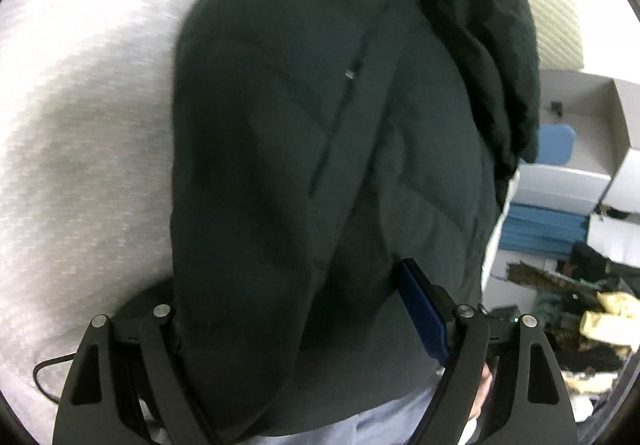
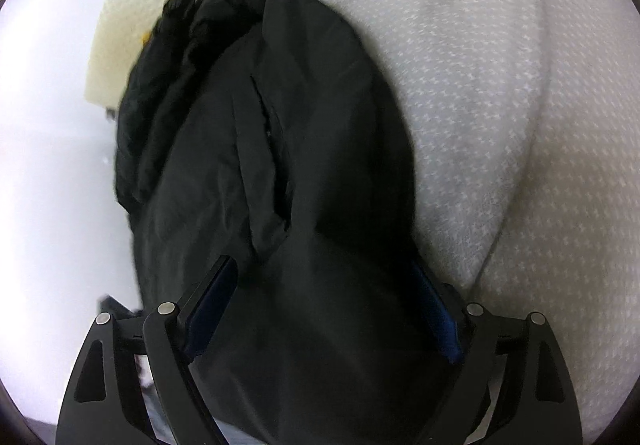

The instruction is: Fold large clothes

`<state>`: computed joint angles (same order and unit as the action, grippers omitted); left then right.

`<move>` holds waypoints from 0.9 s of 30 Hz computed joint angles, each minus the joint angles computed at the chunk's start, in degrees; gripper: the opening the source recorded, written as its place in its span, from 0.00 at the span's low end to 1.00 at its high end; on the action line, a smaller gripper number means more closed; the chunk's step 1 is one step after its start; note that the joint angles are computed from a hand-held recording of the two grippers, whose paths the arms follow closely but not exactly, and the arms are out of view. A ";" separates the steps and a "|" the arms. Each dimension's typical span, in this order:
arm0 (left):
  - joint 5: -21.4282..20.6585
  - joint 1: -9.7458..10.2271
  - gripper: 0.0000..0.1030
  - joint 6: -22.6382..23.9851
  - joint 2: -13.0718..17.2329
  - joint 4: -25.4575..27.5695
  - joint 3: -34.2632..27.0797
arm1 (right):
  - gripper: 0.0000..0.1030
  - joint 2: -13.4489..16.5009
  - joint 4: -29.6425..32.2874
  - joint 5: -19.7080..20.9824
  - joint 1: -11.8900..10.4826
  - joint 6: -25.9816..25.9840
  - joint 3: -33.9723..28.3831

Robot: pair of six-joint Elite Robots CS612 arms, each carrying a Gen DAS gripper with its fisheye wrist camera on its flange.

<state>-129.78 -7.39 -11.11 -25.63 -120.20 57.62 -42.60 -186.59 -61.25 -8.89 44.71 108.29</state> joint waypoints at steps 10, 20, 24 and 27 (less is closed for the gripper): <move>-6.83 -0.82 0.55 3.33 0.70 -5.59 1.99 | 0.54 2.27 -10.45 11.92 0.03 -4.78 -2.38; -10.73 0.77 0.08 -2.65 -2.11 -25.33 9.23 | 0.06 -0.10 -26.12 6.65 -0.17 -3.76 0.70; -13.98 2.69 0.07 -4.58 -4.44 -31.57 12.60 | 0.05 -1.76 -34.59 6.63 -0.79 -4.21 2.76; -16.16 4.37 0.06 -4.16 -6.32 -33.56 14.42 | 0.05 -2.75 -40.49 7.40 -0.91 -2.80 3.95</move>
<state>-145.94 -3.02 -15.27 -31.95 -153.76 72.04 -45.35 -227.07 -53.84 -9.80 41.91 112.24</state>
